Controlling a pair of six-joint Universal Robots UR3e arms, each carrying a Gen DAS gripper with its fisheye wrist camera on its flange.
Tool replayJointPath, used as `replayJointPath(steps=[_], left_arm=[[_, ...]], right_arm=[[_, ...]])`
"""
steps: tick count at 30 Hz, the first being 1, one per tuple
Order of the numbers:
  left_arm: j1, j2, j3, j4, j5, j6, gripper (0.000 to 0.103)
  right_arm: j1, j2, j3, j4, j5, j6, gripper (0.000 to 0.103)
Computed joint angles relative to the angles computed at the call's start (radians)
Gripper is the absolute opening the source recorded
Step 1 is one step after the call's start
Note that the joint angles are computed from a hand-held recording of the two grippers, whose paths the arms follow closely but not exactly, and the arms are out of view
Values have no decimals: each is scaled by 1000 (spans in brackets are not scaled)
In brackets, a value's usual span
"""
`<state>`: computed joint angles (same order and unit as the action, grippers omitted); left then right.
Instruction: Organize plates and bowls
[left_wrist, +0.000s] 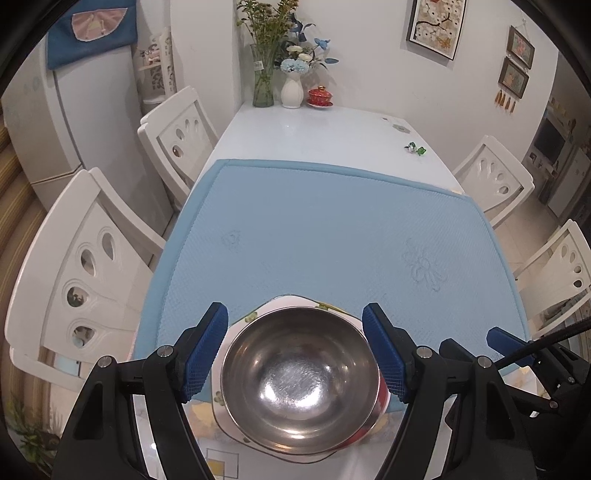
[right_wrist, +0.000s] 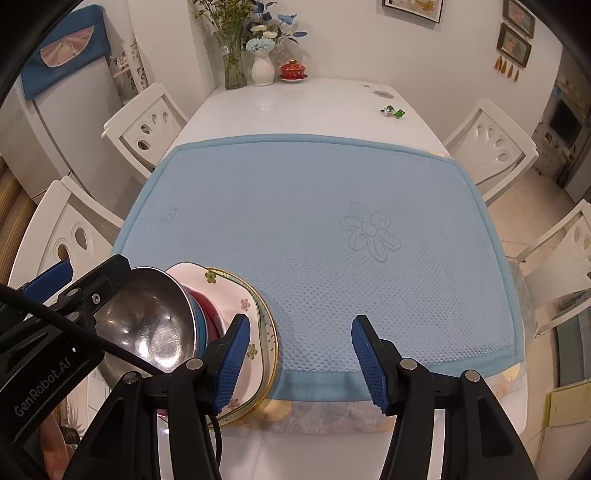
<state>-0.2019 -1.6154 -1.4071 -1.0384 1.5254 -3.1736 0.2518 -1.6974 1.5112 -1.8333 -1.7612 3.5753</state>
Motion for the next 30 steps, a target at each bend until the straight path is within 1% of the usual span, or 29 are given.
replayJointPath(steps=[22,30], left_arm=[[-5,-22,21,-34,7,7,74],[-11,-30,22,-24,28,5,74]], right_arm=[[-7,17,-7,4,15,-9,55],[-8,23,-10,3,18,-11,55]])
